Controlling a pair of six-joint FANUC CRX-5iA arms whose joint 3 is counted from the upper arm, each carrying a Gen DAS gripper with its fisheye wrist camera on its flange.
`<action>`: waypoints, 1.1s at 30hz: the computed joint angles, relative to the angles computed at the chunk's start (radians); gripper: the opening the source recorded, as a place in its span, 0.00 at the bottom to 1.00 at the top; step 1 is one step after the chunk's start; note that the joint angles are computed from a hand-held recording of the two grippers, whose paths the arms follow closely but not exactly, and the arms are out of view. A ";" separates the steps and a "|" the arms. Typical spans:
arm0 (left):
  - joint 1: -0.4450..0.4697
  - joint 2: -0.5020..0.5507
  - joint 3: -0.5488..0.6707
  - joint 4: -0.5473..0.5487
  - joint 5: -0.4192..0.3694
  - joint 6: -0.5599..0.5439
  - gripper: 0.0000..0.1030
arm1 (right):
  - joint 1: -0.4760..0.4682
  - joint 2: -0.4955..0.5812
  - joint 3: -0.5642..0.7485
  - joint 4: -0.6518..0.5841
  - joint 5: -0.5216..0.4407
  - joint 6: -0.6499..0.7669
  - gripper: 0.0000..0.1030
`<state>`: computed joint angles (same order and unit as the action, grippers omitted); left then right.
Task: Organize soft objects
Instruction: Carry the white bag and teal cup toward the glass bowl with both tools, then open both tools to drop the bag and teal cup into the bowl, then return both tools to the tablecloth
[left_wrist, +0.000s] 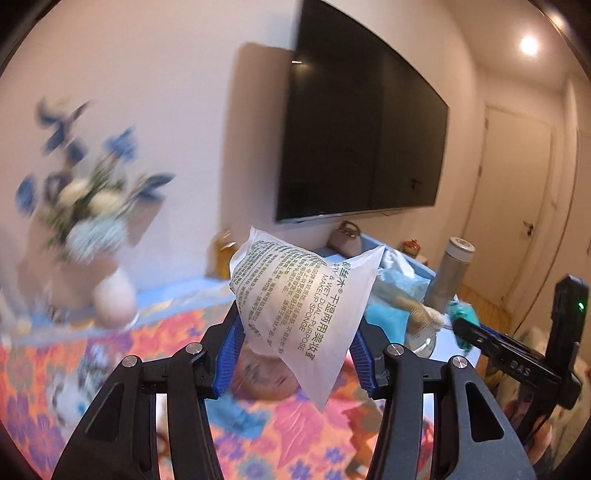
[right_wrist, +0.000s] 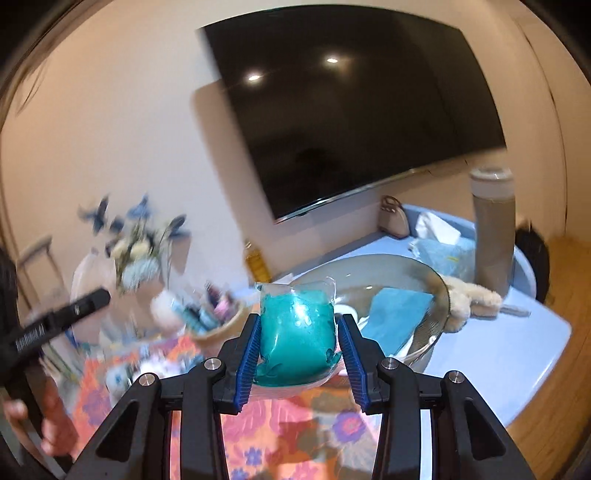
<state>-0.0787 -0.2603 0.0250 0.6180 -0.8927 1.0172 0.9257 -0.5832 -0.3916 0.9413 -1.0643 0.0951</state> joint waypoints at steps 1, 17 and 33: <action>-0.026 0.029 0.038 -0.023 -0.008 0.019 0.49 | -0.031 0.024 0.030 -0.029 -0.016 0.036 0.41; -0.164 0.338 0.303 -0.092 -0.171 0.218 0.98 | -0.333 0.223 0.315 -0.564 0.005 0.375 0.95; 0.123 0.042 0.051 0.065 -0.212 -0.023 0.98 | 0.040 0.133 0.196 -0.319 -0.094 0.218 0.96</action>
<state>0.0438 -0.2182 0.0755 0.6829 -1.1044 0.9939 0.9655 -0.4503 -0.1954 0.6221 -1.1580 0.3128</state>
